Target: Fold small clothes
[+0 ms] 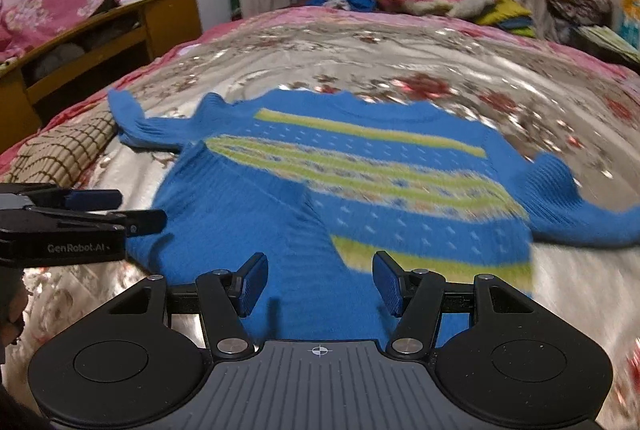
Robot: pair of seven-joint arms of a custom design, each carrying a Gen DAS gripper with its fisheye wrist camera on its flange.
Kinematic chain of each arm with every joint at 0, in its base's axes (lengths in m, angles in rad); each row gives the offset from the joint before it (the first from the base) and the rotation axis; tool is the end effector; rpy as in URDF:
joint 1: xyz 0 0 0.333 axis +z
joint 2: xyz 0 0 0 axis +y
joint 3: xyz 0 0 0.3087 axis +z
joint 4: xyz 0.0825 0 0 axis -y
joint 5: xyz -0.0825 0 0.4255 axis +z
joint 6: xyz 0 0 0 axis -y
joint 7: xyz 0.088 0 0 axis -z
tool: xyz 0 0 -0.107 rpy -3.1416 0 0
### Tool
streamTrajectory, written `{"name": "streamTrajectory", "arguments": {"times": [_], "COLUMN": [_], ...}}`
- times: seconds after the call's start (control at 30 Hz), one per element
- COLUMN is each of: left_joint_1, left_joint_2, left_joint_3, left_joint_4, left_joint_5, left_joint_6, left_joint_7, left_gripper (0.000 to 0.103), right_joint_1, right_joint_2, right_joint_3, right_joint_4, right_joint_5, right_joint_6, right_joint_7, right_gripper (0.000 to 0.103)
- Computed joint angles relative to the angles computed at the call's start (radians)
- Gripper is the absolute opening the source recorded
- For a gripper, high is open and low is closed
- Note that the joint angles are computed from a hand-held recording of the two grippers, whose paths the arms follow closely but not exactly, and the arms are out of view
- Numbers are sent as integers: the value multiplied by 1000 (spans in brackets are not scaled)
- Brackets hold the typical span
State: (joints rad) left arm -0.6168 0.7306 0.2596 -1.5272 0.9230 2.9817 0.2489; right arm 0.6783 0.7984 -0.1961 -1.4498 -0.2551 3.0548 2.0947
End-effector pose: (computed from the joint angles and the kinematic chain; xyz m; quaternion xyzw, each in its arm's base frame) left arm 0.6837 -0.3551 0.2628 -0.6319 0.6549 -0.3143 0.2700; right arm 0.6787 0.4219 0.2799 -0.7421 0.5346 -0.2164 0.3416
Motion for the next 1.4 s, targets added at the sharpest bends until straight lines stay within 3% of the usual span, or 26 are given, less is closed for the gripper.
{"name": "streamTrajectory", "arguments": {"times": [0.1, 0.23, 0.3, 0.37, 0.43, 0.47, 0.57, 0.63, 0.7, 0.87, 1.0, 1.03, 1.1, 1.23, 1.33, 1.4], "left_joint_1": [35, 126, 154, 156, 150, 144, 146, 161, 174, 129, 27, 10, -45, -84, -189, -204], "left_joint_2": [20, 59, 71, 73, 68, 64, 42, 13, -26, -145, -231, -247, -280, -327, -330, -311], "left_joint_3": [-34, -138, -175, -179, -171, -163, -165, -179, -193, -146, -46, -29, 26, 61, 162, 170], "left_joint_4": [28, 71, 82, 78, 68, 60, 22, -24, -88, -286, -425, -450, -502, -560, -574, -555], "left_joint_5": [-31, -147, -190, -213, -231, -238, -274, -305, -329, -364, -411, -424, -451, -499, -532, -555], "left_joint_6": [11, 29, 33, 51, 68, 74, 103, 132, 173, 261, 284, 283, 291, 274, 274, 302], "left_joint_7": [58, 220, 289, 327, 355, 366, 405, 427, 450, 478, 481, 486, 491, 524, 538, 560], "left_gripper": [57, 44, 28, 19, 17, 16, 15, 15, 15, 15, 15, 15, 15, 17, 18, 19], "right_joint_1": [-37, -90, -112, -135, -158, -169, -191, -206, -247, -457, -637, -663, -684, -668, -667, -664], "right_joint_2": [56, 131, 159, 182, 197, 201, 188, 155, 108, -24, -93, -107, -140, -195, -235, -256], "right_joint_3": [46, 114, 144, 178, 214, 231, 264, 286, 346, 628, 835, 863, 879, 853, 851, 849], "right_joint_4": [93, 216, 268, 306, 331, 339, 320, 269, 195, -53, -211, -237, -279, -323, -362, -384], "right_joint_5": [1, 24, 45, 65, 87, 101, 147, 175, 216, 316, 376, 386, 394, 426, 472, 505], "right_joint_6": [-25, -82, -126, -162, -193, -205, -204, -173, -129, -21, -38, -54, -104, -187, -199, -192], "right_joint_7": [-55, -138, -171, -217, -274, -299, -352, -383, -440, -733, -939, -978, -1038, -1077, -1111, -1132], "right_gripper": [58, 58, 58, 57, 43, 27, 10, 5, 4, 4, 4, 4, 5, 12, 12, 12]}}
